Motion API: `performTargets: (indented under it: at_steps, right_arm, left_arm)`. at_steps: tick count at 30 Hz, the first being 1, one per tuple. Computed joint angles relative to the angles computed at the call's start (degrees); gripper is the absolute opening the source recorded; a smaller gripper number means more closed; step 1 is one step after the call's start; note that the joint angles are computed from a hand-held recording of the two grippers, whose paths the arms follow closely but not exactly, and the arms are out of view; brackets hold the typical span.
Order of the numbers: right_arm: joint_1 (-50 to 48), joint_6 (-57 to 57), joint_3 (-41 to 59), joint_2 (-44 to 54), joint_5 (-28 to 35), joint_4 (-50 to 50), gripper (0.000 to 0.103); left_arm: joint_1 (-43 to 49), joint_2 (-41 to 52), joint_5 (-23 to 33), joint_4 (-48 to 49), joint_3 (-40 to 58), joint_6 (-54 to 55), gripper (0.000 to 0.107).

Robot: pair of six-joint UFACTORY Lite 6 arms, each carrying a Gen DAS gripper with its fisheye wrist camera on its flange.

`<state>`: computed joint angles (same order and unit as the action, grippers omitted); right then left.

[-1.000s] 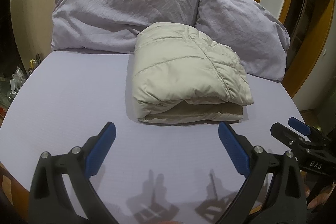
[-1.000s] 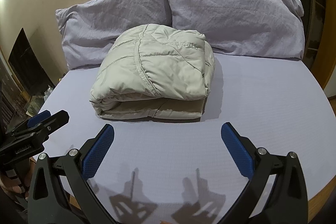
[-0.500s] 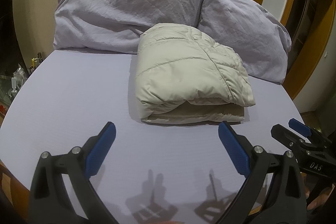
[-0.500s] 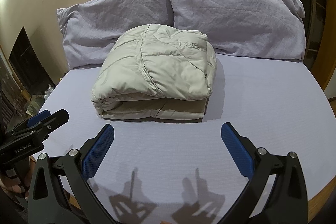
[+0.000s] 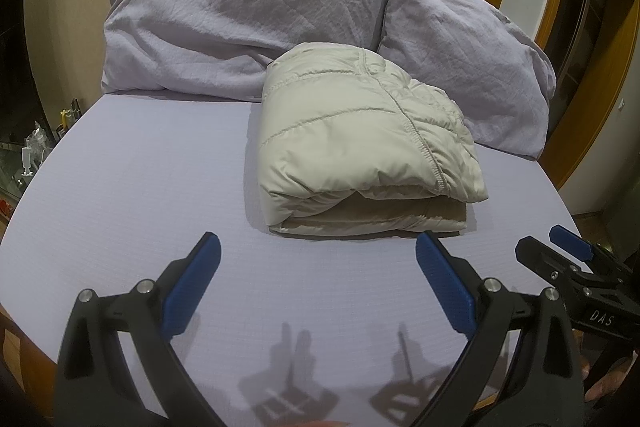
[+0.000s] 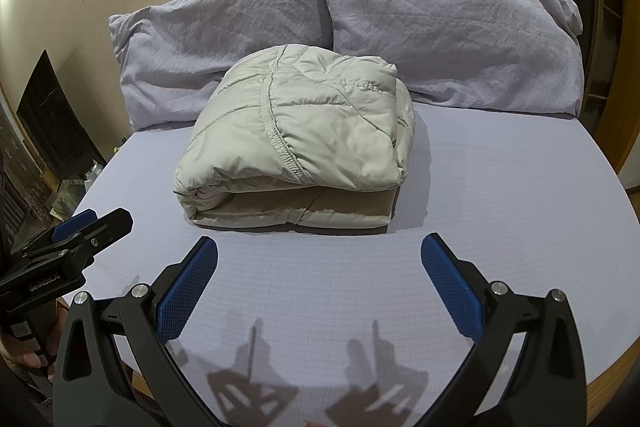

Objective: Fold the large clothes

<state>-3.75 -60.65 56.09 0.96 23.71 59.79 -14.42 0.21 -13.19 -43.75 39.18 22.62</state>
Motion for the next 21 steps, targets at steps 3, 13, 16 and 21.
performTargets:
  at_steps: [3, 13, 16, 21]
  right_arm:
    - [0.01, -0.15, 0.0, 0.04, -0.03, 0.08, 0.102]
    - [0.34, 0.48, 0.22, 0.2, -0.24, -0.32, 0.102]
    - [0.35, 0.52, 0.16, 0.15, -0.25, -0.31, 0.102]
    - [0.64, 0.73, 0.05, 0.07, -0.55, -0.41, 0.102]
  left_arm:
    - [0.01, 0.08, 0.03, 0.01, 0.13, 0.01, 0.098]
    - [1.1, 0.23, 0.3, 4.74, -0.34, -4.33, 0.098]
    - [1.03, 0.19, 0.27, 4.59, -0.42, -4.23, 0.098]
    - [0.74, 0.51, 0.14, 3.27, -0.03, -3.28, 0.098]
